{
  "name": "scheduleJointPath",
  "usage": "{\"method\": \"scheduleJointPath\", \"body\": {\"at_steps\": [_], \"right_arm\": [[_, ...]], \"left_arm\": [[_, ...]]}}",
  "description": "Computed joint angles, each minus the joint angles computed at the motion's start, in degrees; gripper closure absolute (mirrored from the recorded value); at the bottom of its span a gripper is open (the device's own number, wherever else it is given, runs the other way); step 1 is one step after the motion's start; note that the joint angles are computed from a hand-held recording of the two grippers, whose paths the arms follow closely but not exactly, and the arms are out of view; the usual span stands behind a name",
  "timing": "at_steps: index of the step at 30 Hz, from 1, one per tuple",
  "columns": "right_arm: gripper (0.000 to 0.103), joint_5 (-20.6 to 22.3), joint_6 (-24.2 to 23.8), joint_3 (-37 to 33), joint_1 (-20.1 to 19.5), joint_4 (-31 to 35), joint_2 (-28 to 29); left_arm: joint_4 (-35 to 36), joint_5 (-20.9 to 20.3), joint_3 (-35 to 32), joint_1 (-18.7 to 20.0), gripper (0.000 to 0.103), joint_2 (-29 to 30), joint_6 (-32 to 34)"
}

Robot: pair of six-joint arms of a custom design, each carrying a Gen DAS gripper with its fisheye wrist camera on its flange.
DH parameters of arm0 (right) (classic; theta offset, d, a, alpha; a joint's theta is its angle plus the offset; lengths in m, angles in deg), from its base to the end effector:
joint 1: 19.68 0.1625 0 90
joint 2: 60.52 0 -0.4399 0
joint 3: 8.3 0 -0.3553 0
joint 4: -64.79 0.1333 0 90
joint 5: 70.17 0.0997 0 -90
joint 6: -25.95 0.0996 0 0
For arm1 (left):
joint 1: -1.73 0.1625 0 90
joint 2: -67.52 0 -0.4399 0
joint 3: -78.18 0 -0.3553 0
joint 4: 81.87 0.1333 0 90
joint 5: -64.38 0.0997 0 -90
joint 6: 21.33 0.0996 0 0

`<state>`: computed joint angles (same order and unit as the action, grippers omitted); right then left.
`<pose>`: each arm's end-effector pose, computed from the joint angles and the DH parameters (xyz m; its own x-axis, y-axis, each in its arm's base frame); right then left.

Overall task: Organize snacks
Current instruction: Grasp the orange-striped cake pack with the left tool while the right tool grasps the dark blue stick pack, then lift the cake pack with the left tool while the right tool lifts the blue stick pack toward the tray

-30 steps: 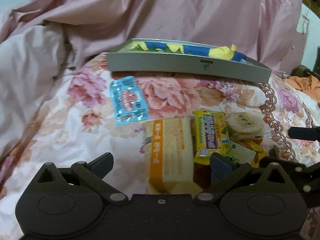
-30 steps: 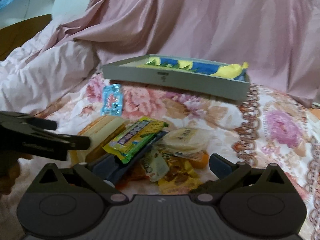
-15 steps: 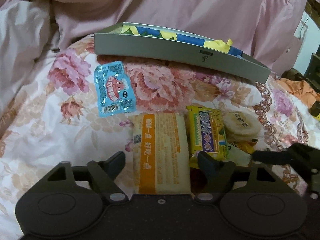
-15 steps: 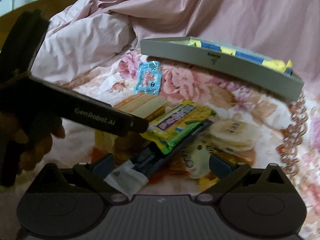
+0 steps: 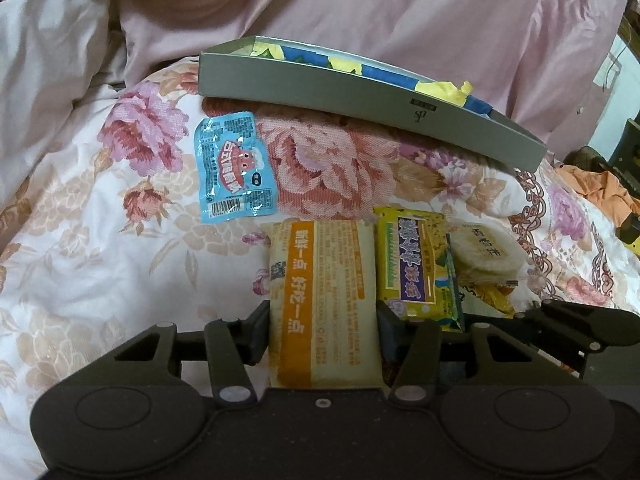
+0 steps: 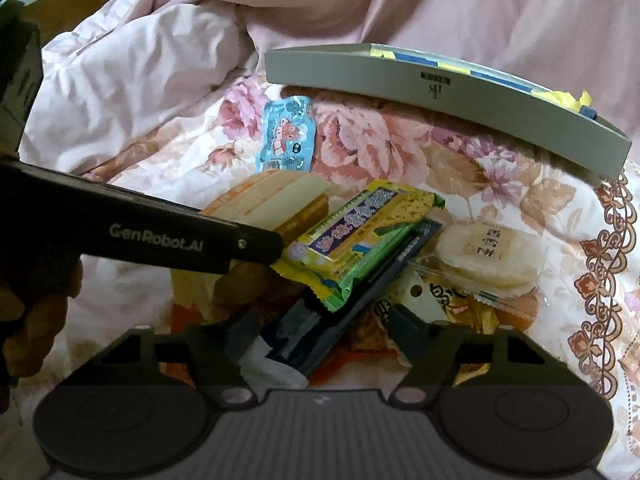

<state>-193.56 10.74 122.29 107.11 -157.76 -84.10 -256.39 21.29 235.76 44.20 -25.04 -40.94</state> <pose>0.3174 -0.2934 -0.0333 -0.6406 -0.4887 0.5923 -0.7341 0.6159 -0.2858 -0.0431 -0.3188 0.2490 -0.8373 0.1060 -0.5364 0.4398 0.7134 -0.5455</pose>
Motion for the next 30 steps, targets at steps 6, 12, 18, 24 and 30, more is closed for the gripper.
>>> {"method": "scheduleJointPath", "body": {"at_steps": [6, 12, 18, 24, 30], "right_arm": [[0.053, -2.6, -0.9, -0.1, 0.9, -0.7, 0.3], [0.067, -8.7, -6.0, -1.2, 3.0, -4.2, 2.4], [0.071, -10.9, -11.4, -2.3, 4.1, -8.0, 4.9], [0.077, -12.8, -19.0, -3.0, 5.9, -12.6, 7.6], [0.082, -15.2, -26.8, -4.7, 7.5, -19.1, 10.5]], "left_arm": [[0.3, 0.7, 0.6, -0.5, 0.050, -1.1, -1.8], [-0.9, 1.2, 0.9, -0.6, 0.049, -0.4, -1.8], [-1.6, 0.3, -0.1, 1.2, 0.046, 2.5, -0.2], [-1.9, 0.7, 0.3, 0.8, 0.049, 2.7, -0.9], [-2.9, 2.7, 1.9, -0.9, 0.050, 2.6, -2.8]]}}
